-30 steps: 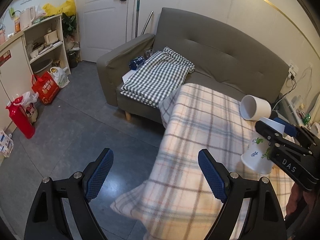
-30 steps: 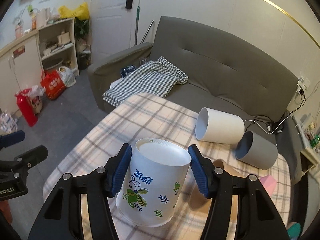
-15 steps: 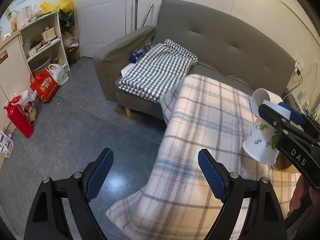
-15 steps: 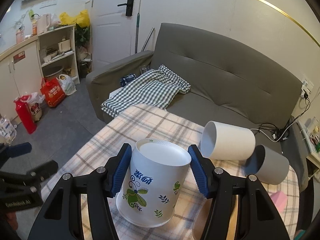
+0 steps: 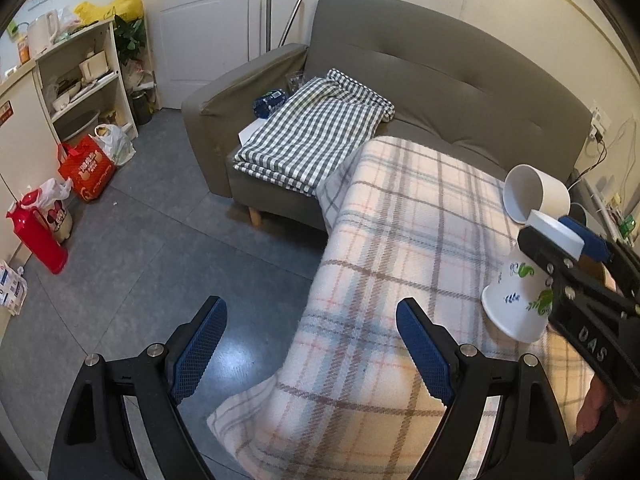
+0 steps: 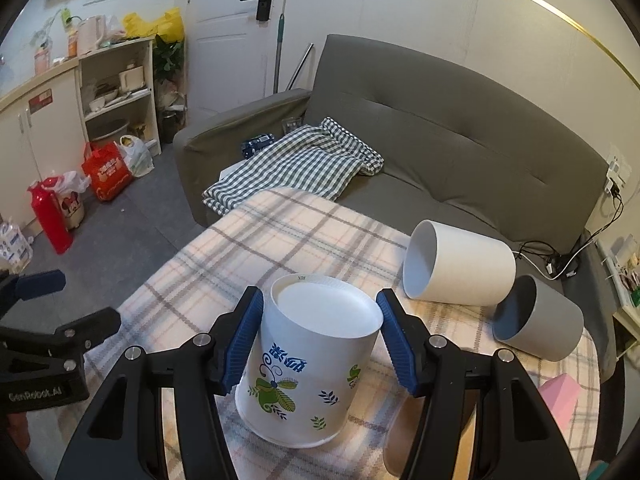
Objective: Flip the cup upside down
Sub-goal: 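Turn the held cup rim-down and lower it onto the table with the right gripper, then open the right gripper and withdraw it from the cup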
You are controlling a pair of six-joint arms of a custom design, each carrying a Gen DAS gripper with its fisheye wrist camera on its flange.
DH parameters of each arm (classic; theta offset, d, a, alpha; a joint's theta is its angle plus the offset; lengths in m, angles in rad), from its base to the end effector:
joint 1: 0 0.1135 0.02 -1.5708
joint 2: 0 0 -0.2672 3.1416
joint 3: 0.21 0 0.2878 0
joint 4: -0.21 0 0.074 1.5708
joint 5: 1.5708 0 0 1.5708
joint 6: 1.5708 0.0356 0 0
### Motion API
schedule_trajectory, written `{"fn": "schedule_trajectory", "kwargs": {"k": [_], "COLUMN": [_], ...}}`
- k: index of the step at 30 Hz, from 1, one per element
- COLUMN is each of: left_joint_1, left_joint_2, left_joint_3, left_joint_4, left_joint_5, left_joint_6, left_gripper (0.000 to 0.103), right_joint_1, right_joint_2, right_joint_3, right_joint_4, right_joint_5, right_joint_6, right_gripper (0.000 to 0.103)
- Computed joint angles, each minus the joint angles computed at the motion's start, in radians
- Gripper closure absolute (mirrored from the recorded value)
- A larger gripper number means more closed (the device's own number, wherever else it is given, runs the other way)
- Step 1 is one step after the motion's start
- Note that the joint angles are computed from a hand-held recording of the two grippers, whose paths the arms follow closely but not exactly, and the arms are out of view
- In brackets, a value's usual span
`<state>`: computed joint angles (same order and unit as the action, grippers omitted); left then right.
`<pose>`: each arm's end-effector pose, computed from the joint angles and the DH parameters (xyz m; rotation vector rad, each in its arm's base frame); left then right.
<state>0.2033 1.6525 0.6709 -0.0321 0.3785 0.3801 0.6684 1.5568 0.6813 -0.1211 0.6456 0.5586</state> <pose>0.3011 0.0486 0.0882 0.3562 2.4716 -0.2524 0.2474 0.1680 0.1170 0.1009 2.3156 -0.2388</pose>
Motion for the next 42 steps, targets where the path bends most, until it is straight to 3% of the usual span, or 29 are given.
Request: {"fn": "schedule_trajectory", "kwargs": {"k": [5, 11, 13, 15, 22, 28, 31, 34, 38, 42], "left_joint_1": [0.003, 0.009, 0.014, 0.02, 0.069, 0.145, 0.18, 0.216, 0.242, 0.265], "left_joint_2": [-0.005, -0.011, -0.02, -0.034, -0.199, -0.522, -0.67, -0.821, -0.964, -1.119], "left_joint_3": [-0.005, -0.01, -0.01, -0.012, -0.047, -0.096, -0.095, -0.106, -0.122, -0.203], "left_joint_4": [-0.006, -0.006, -0.015, -0.026, -0.113, -0.285, -0.396, -0.477, -0.572, -0.603], "left_joint_5": [-0.003, 0.001, 0.005, 0.006, 0.06, 0.176, 0.224, 0.273, 0.304, 0.322], "left_joint_6": [0.0, 0.004, 0.005, 0.006, 0.021, 0.056, 0.076, 0.087, 0.108, 0.114], "left_gripper": [0.014, 0.014, 0.014, 0.014, 0.014, 0.014, 0.002, 0.002, 0.002, 0.002], "right_joint_1": [0.054, 0.085, 0.095, 0.105, 0.162, 0.276, 0.366, 0.491, 0.662, 0.757], "right_joint_2": [-0.017, -0.034, -0.035, -0.058, -0.241, -0.467, -0.578, -0.632, -0.631, -0.618], "right_joint_3": [-0.024, -0.065, -0.063, -0.068, -0.085, -0.071, -0.045, 0.008, 0.068, 0.067], "right_joint_4": [-0.024, -0.002, -0.002, -0.003, -0.13, -0.4, -0.593, -0.836, -1.202, -1.399], "right_joint_5": [0.041, 0.015, 0.019, 0.026, 0.09, 0.2, 0.277, 0.363, 0.444, 0.447], "right_joint_6": [0.038, 0.071, 0.067, 0.065, 0.119, 0.267, 0.392, 0.594, 0.972, 1.222], "right_gripper": [0.044, 0.044, 0.04, 0.026, 0.019, 0.016, 0.011, 0.007, 0.0, 0.0]}}
